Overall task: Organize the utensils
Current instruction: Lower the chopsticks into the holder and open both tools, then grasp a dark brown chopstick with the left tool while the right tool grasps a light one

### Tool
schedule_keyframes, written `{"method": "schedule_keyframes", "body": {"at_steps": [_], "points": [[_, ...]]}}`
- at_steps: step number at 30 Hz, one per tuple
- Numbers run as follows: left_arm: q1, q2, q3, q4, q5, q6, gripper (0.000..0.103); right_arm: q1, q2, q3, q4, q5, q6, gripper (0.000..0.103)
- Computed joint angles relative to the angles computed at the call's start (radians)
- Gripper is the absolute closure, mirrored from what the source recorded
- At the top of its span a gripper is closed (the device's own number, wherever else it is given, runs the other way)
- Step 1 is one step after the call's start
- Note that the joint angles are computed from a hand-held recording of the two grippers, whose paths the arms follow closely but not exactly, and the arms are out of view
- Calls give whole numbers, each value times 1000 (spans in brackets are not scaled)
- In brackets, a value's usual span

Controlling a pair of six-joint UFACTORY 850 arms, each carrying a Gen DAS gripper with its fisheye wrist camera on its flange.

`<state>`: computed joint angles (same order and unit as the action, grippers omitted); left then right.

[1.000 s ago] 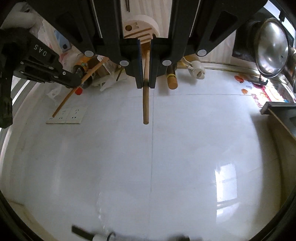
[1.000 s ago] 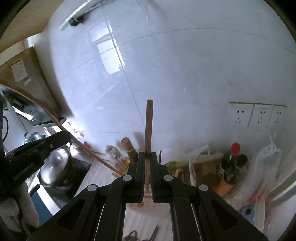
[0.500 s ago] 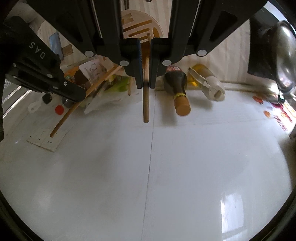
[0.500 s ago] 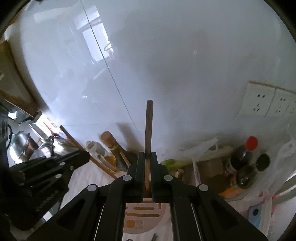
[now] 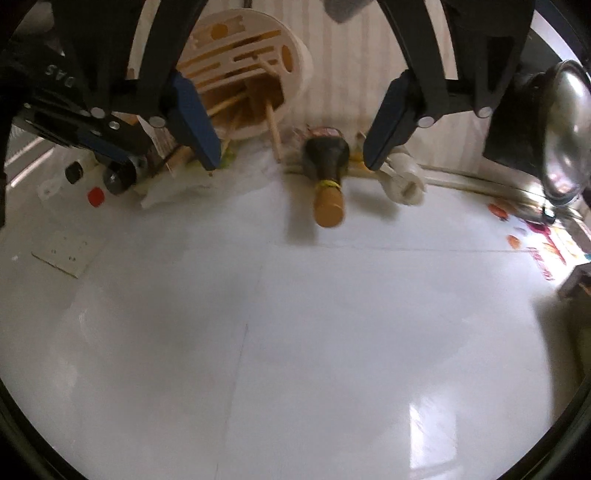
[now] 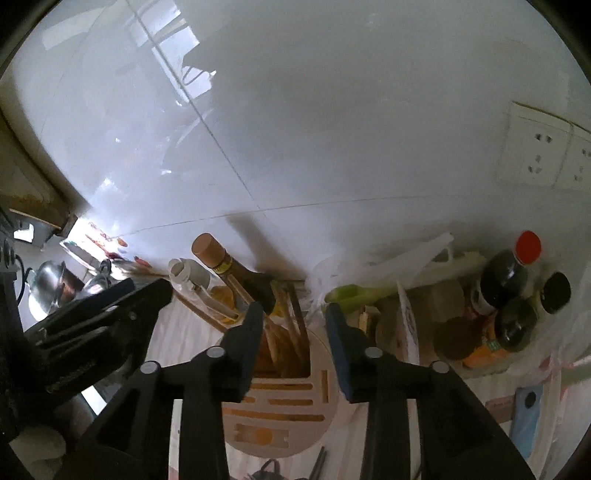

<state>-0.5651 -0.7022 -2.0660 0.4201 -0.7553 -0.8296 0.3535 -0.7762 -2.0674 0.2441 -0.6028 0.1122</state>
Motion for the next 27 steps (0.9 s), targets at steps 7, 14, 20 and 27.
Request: {"method": "schedule_keyframes", "body": {"at_steps": [7, 14, 20, 27], "points": [[-34, 83, 138, 200, 20, -181, 0, 2, 146, 207, -192, 124, 169, 34], [-62, 162, 286, 266, 42, -303, 0, 9, 281, 407, -530, 206, 491, 0], [-102, 206, 402, 287, 32, -350, 0, -3, 370, 577, -608, 259, 580, 0], [-160, 171, 478, 215, -68, -314, 0, -27, 405, 740, -418, 224, 436, 1]]}}
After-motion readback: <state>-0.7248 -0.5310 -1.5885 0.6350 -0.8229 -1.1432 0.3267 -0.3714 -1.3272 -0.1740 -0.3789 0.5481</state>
